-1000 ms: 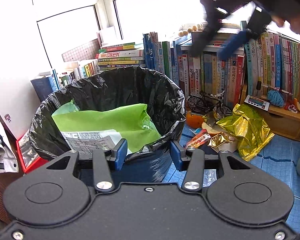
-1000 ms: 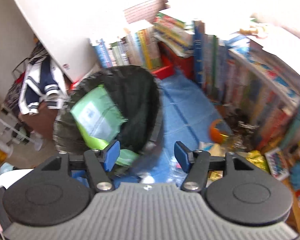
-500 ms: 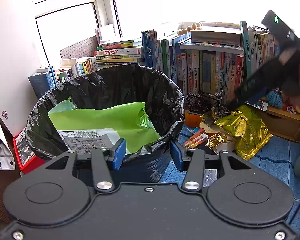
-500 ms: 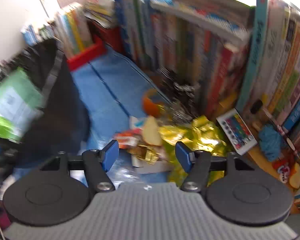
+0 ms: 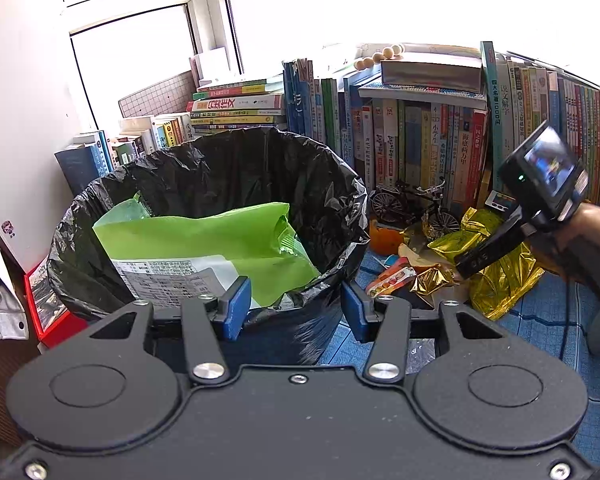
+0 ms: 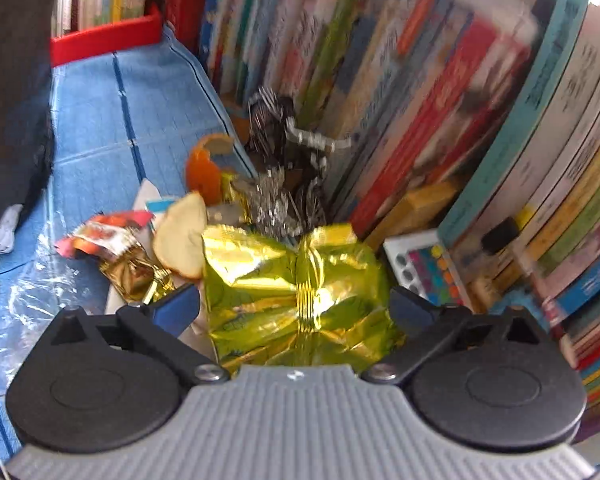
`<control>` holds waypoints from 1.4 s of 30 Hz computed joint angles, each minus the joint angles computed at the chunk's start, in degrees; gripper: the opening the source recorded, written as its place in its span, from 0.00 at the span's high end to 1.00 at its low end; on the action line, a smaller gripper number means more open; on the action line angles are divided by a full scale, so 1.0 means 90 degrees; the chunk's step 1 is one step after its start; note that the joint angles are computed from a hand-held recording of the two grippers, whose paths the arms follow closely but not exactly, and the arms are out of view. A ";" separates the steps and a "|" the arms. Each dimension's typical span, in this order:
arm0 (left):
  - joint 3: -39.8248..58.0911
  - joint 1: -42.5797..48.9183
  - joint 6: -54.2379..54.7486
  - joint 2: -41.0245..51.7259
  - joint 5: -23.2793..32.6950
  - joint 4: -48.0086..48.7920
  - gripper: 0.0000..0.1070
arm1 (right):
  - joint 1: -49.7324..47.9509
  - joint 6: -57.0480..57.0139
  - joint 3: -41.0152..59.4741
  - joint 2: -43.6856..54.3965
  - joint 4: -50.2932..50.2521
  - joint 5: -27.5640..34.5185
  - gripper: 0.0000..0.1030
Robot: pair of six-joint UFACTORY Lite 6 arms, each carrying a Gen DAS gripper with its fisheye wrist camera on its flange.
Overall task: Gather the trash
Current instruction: 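Grasp the gold foil wrapper with the right gripper, then carry the gold foil wrapper over the bin and release it inside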
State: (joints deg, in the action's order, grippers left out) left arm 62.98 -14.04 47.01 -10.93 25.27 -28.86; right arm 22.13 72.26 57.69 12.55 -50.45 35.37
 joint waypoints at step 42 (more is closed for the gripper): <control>-0.0087 -0.0030 0.0085 0.0010 -0.0138 -0.0025 0.56 | 0.0417 -0.5428 0.7141 0.1445 0.5617 0.0453 0.37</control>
State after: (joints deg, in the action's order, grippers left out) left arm 62.19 -14.30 47.77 -10.84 24.03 -29.09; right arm 25.89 23.40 121.96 25.56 0.11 39.44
